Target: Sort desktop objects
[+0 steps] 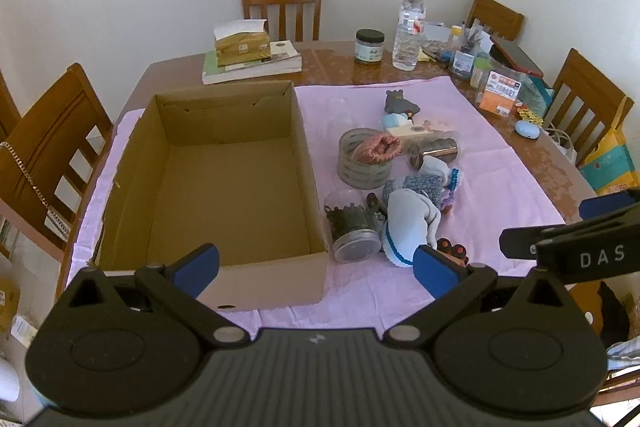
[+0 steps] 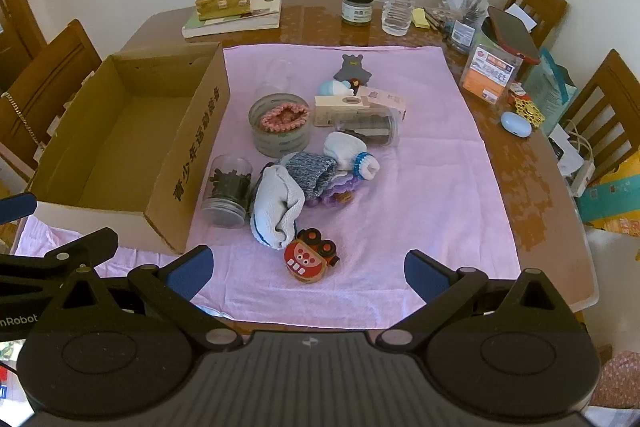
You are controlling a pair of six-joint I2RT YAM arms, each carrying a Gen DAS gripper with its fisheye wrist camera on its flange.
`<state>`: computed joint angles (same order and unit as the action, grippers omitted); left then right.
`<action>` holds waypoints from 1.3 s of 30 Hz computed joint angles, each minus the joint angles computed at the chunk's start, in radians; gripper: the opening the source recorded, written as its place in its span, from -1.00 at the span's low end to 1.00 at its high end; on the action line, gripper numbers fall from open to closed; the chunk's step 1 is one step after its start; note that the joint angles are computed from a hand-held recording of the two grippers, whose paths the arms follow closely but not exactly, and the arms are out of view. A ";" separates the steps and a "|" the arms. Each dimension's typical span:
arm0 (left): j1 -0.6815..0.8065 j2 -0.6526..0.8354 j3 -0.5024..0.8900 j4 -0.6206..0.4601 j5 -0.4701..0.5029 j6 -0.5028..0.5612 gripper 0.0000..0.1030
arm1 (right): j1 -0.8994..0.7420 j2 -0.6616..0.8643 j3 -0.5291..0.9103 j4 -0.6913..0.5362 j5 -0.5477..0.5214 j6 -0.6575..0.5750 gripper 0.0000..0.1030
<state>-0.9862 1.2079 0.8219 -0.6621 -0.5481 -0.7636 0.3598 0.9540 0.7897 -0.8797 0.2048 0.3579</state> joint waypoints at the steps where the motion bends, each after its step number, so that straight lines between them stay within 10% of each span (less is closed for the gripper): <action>1: 0.004 -0.007 -0.010 0.010 0.006 0.012 0.99 | 0.010 0.002 0.001 -0.004 0.009 0.011 1.00; 17: -0.007 0.026 -0.088 0.151 0.058 0.060 0.99 | -0.043 -0.074 -0.099 0.052 -0.013 -0.050 1.00; 39: -0.122 0.457 0.162 0.204 -0.037 -0.171 0.99 | -0.784 0.125 -0.154 0.261 -0.641 -0.987 1.00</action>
